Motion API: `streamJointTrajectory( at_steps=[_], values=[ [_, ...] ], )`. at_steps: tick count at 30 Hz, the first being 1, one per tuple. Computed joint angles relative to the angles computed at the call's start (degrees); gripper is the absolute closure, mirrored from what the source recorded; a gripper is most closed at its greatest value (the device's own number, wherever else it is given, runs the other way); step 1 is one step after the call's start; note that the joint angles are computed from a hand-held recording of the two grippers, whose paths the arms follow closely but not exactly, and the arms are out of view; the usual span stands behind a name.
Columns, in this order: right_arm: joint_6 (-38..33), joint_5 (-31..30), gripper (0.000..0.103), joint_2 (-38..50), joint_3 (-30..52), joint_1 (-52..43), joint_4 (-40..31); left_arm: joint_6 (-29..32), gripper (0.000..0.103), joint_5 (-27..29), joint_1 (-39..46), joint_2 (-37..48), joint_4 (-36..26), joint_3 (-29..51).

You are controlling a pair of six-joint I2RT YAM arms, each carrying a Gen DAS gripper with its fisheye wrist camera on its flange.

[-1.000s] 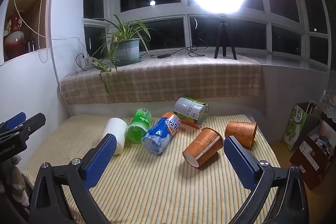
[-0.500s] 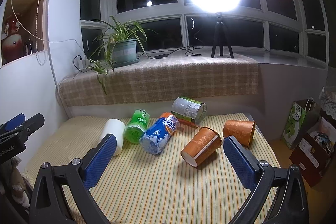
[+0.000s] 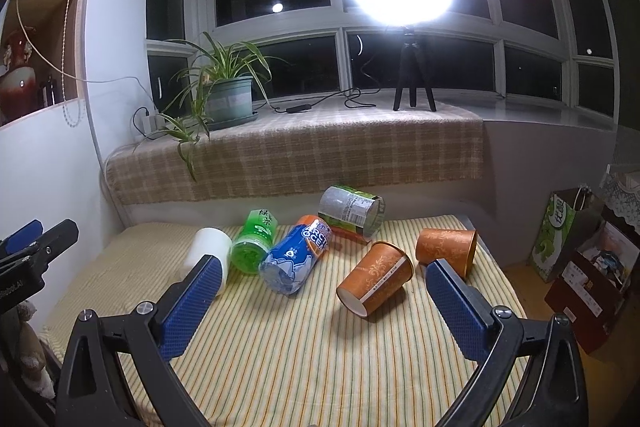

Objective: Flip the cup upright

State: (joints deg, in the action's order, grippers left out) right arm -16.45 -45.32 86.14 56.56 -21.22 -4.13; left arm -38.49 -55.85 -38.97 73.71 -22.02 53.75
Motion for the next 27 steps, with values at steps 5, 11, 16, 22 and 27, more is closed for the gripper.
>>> streamJointTrajectory(
  at_steps=[5,11,16,22,27],
  values=[
    [-0.3,0.0,0.000,0.1,0.2,-0.1,-0.5,0.1,0.001,0.2,0.1,-0.1,0.1,-0.1],
    [-0.6,0.3,0.000,0.2,0.3,0.2,-1.0,-0.1,0.001,-0.1,-0.2,0.0,-0.1,0.0],
    [-0.6,0.3,0.000,0.3,0.3,0.2,-1.0,-0.2,0.001,-0.1,-0.2,-0.1,-0.1,0.0],
    [-0.9,1.0,0.000,0.5,0.5,1.0,-1.8,-0.5,0.001,-0.2,-0.4,0.3,-0.5,0.5],
    [-1.3,1.2,0.000,1.6,2.0,1.6,-3.6,-0.6,0.001,0.2,0.0,-0.8,0.0,-0.9]
  ],
)
